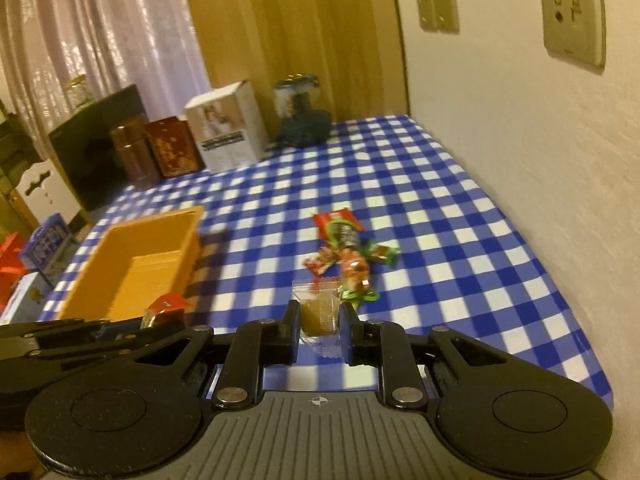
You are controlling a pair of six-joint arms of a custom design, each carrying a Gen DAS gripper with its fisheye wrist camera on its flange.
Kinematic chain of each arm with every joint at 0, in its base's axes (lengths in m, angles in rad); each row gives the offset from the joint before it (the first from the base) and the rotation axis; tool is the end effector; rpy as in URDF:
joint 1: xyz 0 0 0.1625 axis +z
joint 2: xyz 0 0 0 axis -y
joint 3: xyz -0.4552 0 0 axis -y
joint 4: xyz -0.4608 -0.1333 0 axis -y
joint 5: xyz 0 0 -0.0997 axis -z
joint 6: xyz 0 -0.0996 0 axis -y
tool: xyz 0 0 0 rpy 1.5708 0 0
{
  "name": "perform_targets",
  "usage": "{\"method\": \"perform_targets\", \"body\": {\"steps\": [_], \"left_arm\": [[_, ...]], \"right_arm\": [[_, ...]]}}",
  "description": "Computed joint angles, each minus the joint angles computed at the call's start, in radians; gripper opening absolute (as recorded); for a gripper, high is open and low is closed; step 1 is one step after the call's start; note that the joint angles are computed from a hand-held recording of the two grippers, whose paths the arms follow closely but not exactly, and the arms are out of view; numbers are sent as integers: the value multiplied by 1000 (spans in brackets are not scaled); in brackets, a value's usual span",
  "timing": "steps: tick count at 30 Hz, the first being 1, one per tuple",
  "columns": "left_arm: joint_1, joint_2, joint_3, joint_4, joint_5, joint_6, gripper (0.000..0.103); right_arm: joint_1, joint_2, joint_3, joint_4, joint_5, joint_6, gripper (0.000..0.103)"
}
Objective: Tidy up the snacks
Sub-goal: 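Carry both snacks over the orange tray and release them inside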
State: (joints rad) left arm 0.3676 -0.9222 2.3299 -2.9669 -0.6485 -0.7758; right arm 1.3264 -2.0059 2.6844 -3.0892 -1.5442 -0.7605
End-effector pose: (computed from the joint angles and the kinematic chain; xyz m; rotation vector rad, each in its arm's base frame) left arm -0.3424 -0.3598 0.0093 0.5243 2.3829 -1.0055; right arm 0.0575 -0.3313 0.2938 0.6711 -2.4830 1.0230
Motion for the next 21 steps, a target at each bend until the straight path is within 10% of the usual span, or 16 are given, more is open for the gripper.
{"method": "perform_targets", "body": {"steps": [9,21], "left_arm": [[-94,-210,109,259,47,-218,19],[-101,-492,175,680,105,-457,19]], "right_arm": [[116,-84,75,68,-43,47,20],[355,200,43,-83,-123,173,20]]}}
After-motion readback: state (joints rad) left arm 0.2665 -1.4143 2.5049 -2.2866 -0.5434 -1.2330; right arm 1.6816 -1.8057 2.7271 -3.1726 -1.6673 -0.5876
